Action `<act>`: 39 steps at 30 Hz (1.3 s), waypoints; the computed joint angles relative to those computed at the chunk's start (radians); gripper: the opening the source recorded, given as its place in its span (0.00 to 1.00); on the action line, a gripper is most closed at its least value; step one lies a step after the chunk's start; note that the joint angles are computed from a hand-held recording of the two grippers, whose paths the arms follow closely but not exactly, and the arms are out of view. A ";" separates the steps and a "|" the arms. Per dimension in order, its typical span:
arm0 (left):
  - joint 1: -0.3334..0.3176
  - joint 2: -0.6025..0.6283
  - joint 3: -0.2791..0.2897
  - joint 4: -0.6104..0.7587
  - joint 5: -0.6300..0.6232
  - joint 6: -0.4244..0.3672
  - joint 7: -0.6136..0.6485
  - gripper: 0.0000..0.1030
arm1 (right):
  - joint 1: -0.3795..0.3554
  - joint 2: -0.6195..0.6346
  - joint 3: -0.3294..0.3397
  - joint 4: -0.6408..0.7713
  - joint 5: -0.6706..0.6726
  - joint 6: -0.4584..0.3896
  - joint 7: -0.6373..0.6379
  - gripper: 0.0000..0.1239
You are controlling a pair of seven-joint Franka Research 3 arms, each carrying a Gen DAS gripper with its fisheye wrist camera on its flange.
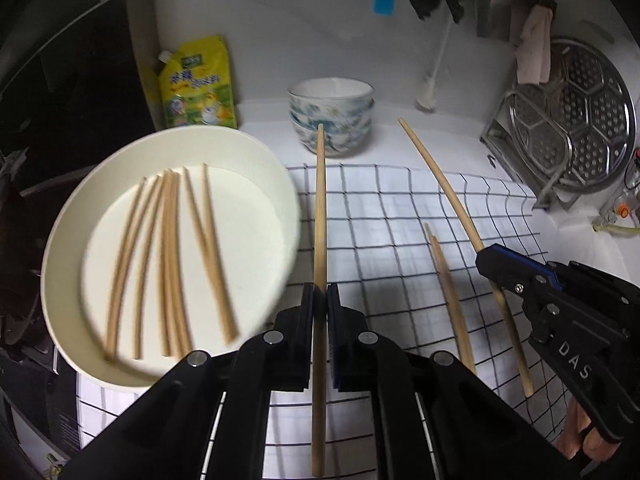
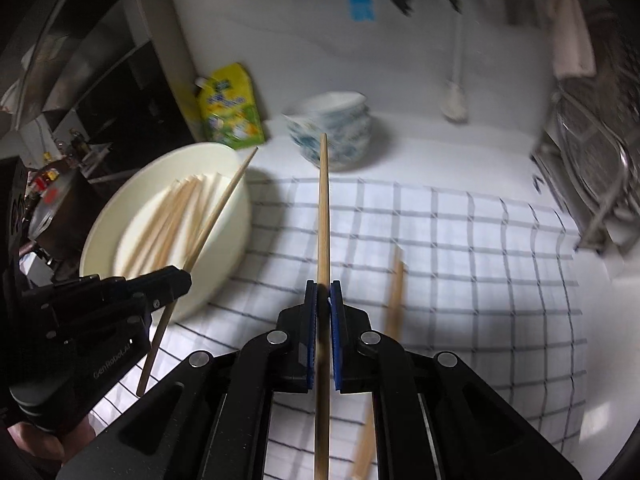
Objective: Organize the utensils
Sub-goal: 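Lift and carry both chopsticks over the white basin, then lower the chopsticks into the basin and open both tools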
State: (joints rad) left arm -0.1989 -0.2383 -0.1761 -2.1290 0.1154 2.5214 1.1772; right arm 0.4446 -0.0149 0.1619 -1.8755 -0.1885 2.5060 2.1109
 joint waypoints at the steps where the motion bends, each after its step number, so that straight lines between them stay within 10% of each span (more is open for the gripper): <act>1: 0.008 -0.015 0.007 -0.010 0.007 0.004 0.004 0.07 | 0.004 0.022 0.004 0.029 0.002 0.001 -0.006 0.05; 13: 0.116 -0.068 0.073 -0.028 0.066 0.012 0.032 0.07 | 0.121 0.308 -0.021 0.396 0.066 -0.034 -0.085 0.05; 27: 0.186 0.070 0.106 0.047 0.005 0.012 0.133 0.08 | 0.239 0.730 -0.095 1.007 0.158 -0.276 -0.132 0.05; 39: 0.207 0.084 0.101 0.043 -0.020 -0.002 0.137 0.08 | 0.262 0.797 -0.136 1.100 0.169 -0.367 -0.089 0.06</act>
